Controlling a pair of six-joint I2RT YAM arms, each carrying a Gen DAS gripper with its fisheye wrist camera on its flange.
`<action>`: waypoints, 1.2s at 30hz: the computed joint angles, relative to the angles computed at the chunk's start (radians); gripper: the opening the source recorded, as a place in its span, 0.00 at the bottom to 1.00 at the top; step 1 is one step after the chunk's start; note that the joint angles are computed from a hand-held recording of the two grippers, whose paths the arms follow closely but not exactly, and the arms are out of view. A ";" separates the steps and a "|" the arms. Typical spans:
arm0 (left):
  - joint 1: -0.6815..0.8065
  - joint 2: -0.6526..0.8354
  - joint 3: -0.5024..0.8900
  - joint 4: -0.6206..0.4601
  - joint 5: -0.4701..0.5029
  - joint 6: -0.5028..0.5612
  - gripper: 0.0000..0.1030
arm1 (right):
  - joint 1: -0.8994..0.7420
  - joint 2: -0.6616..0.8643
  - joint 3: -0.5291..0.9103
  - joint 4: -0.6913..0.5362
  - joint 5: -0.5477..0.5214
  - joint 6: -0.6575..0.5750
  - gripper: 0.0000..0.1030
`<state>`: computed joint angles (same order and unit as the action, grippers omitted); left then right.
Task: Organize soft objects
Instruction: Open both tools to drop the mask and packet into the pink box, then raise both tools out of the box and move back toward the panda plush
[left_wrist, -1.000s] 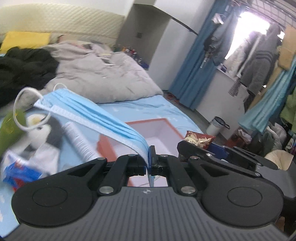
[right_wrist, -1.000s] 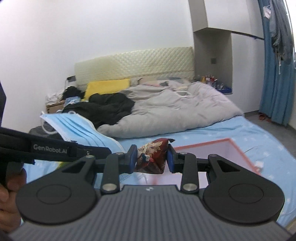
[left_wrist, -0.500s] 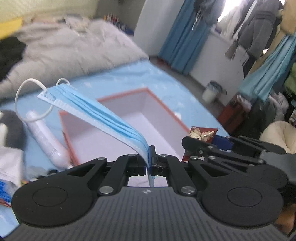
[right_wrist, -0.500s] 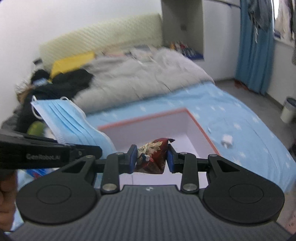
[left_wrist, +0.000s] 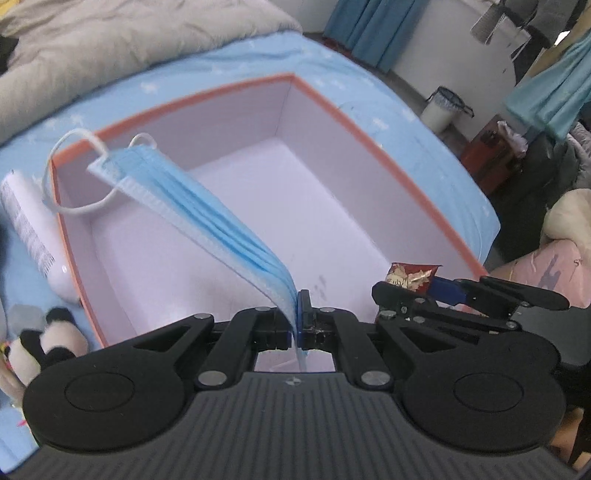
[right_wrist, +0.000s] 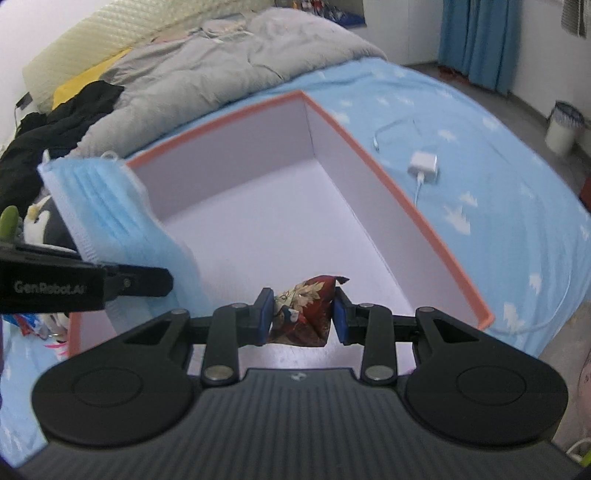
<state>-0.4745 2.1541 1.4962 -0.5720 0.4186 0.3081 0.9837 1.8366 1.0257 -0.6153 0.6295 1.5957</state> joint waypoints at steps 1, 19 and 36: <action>-0.002 0.006 -0.001 0.001 -0.002 0.004 0.03 | 0.002 0.004 -0.012 0.014 -0.007 0.011 0.36; 0.037 -0.149 -0.129 0.094 0.027 0.063 0.48 | 0.035 -0.025 0.022 -0.078 0.084 0.019 0.57; 0.256 -0.619 -0.478 0.194 0.220 0.187 0.56 | 0.231 0.033 0.357 -0.478 0.372 0.175 0.57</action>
